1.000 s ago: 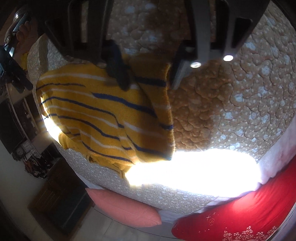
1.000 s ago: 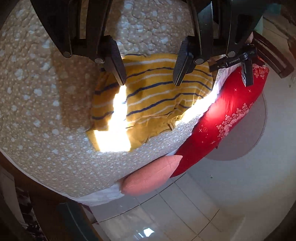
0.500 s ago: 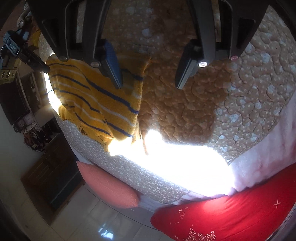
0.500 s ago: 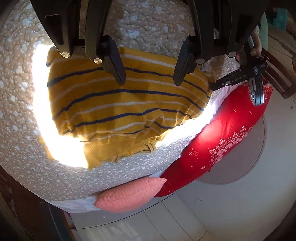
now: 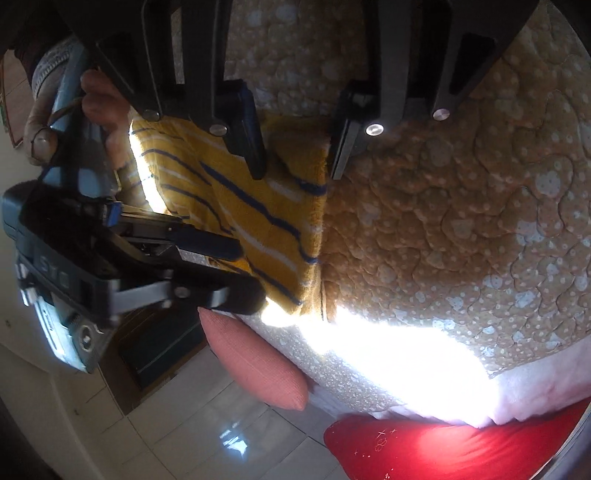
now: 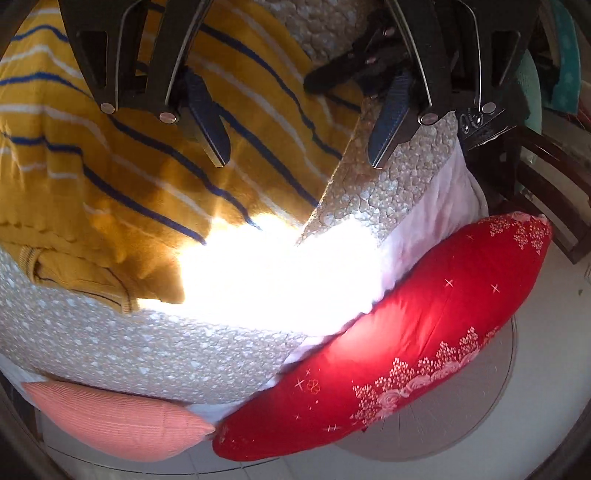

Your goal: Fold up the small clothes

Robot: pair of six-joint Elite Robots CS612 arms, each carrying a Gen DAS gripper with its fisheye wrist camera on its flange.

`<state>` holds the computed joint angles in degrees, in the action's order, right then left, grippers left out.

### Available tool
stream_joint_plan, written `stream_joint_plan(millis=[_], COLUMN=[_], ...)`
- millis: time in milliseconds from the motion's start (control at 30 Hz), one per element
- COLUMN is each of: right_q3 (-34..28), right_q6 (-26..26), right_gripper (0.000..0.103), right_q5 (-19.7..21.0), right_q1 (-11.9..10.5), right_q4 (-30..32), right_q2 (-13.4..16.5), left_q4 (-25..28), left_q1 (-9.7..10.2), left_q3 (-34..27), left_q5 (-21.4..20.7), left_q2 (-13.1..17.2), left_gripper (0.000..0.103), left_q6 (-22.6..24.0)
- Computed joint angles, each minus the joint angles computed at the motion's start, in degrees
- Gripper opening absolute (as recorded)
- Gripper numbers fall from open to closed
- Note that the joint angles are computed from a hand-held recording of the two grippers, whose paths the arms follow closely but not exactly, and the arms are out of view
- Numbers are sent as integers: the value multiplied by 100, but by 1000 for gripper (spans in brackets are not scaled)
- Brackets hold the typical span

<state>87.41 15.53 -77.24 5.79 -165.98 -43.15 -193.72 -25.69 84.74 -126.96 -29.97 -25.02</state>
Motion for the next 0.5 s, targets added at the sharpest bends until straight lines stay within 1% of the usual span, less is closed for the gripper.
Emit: stream_joint_plan(millis=[67,133,167,200,233,267,300,333,367,400,433,467,500], right_q3=[-377,-650,-775,-887,-993,-1064,-1113,-1147,-1125,-1023,-905,-700,-434], right_q6=[-75,-164,-211,-287,-394,-495,-530,-588,-668,-689,-660,-592,-473], right_gripper=[82,83,83,83,82,75,55,44,38,30,25,21,20], right_q5=[-362,-746,-935,-1094,-1222,-1394,-1712,-1988,-2024,-1996,-1929,-1775,-1607], right_q1=[104,187,224,254,280,311,362,400,406,389,357,300,224], right_q4=[591,1020,1211,1410,1603,1738,1815,1902,1849,1694,1536,1231,843], right_q2=[170,304,361,408,452,482,508,519,505,448,355,230,79], left_q4=[-220,-413,-395,-384,-463,-584,-678,-762,-853,-964,-1098,-1234,-1342], left_q1=[100,218,272,313,342,366,384,401,417,434,452,467,484], left_q3=[-95,-305,-451,-563,-641,-710,-779,-844,-907,-980,-1064,-1158,-1262], left_q5=[-439,-1093,-1471,-1736,-1863,-1973,-2063,-2149,-2230,-2311,-2390,-2466,-2537], left_q2=[100,265,361,439,503,565,620,669,719,776,841,911,983], left_gripper=[36,45,52,53,53,53,53,53,54,54,54,54,55], left_q6=[-232,-499,-565,-643,-808,-1007,-1157,-1284,-1411,-1567,-1759,-1971,-2179])
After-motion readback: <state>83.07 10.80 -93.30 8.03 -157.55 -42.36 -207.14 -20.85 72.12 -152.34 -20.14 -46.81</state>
